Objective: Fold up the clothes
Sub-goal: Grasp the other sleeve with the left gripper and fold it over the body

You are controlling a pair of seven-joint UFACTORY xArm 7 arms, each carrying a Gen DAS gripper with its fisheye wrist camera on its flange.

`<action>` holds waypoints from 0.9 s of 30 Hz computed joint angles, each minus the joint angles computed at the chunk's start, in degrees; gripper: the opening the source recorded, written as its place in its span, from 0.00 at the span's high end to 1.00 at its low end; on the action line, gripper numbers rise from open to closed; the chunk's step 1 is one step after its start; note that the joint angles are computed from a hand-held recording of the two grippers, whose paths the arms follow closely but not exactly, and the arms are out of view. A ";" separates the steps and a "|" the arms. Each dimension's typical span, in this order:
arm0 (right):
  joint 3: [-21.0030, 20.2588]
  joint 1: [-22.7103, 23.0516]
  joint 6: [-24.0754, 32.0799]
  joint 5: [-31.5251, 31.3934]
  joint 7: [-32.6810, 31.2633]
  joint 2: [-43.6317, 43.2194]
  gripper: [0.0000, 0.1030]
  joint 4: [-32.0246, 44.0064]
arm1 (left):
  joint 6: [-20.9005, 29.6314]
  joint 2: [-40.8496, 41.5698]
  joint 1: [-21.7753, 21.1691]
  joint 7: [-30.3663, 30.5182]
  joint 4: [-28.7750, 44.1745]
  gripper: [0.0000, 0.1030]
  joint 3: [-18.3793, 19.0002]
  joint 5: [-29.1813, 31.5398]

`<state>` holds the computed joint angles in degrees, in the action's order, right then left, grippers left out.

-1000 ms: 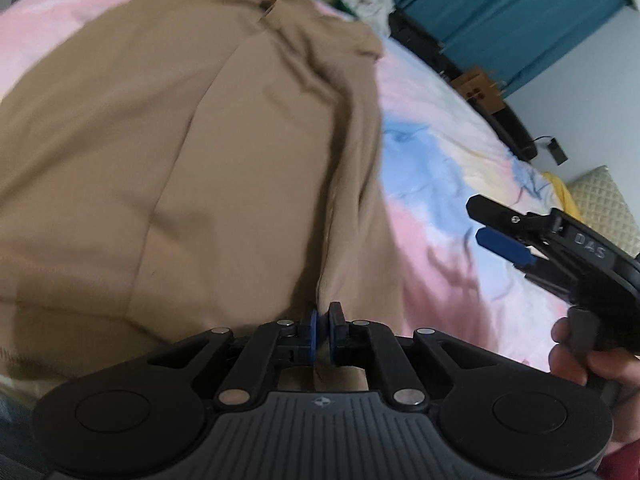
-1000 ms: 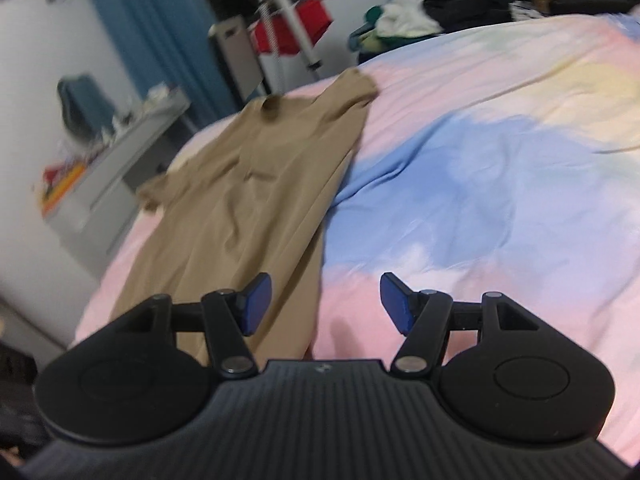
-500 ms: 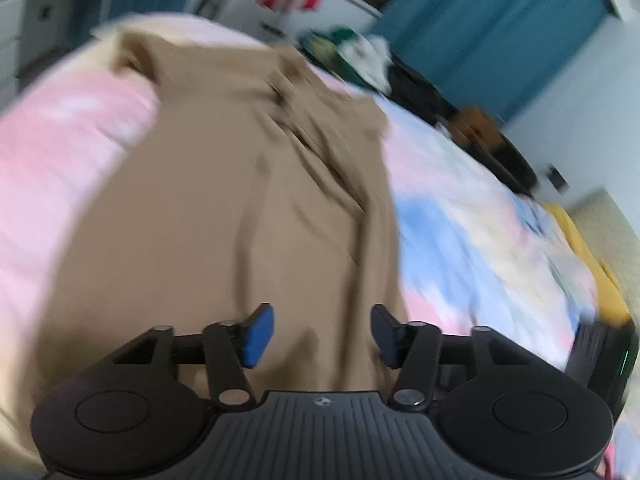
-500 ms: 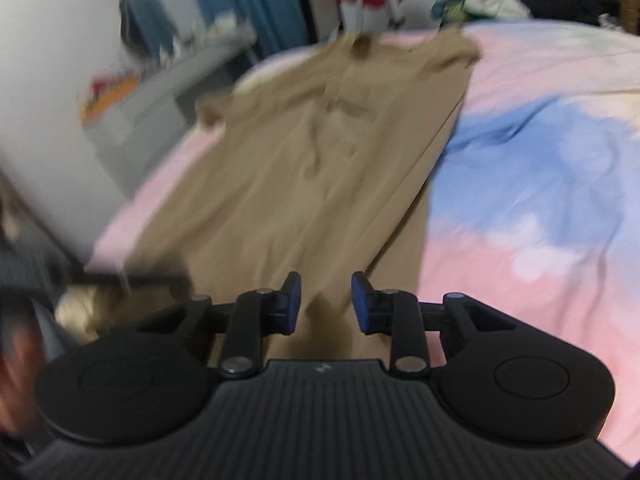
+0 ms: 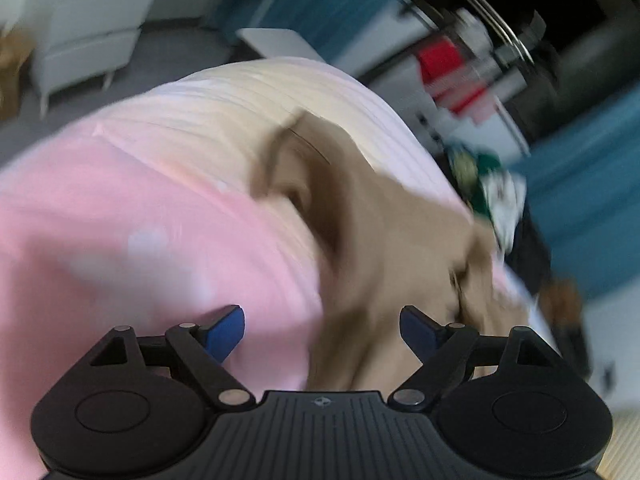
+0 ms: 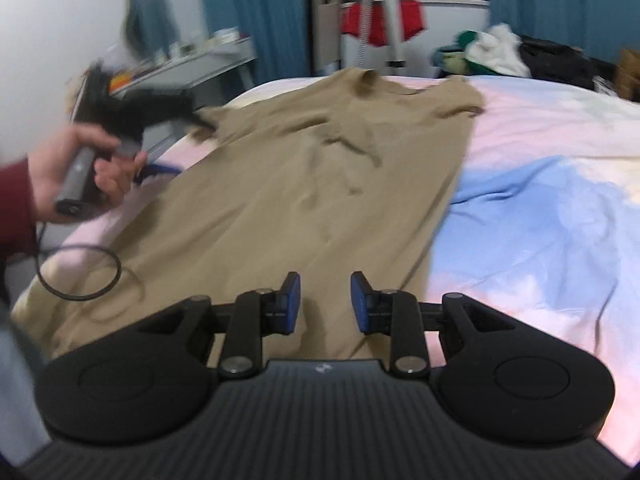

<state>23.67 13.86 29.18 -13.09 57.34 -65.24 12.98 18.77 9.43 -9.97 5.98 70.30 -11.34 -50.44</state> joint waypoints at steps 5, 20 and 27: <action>-0.78 -5.34 -5.77 0.43 4.99 -0.55 0.69 -3.35 | -12.94 11.10 2.14 18.51 11.09 0.19 -6.80 -15.50; -0.03 -12.02 -11.98 0.62 8.12 3.45 0.68 -4.09 | -16.33 19.91 -43.32 -13.23 21.06 0.94 43.98 40.40; 0.88 -9.71 -4.39 -0.55 8.55 0.61 0.69 -2.87 | -14.53 24.13 -54.98 -15.11 30.04 0.94 48.90 53.32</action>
<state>24.55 4.15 24.79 -13.64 65.89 -64.63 10.11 4.24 33.56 -64.95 -9.14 100.34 37.56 2.88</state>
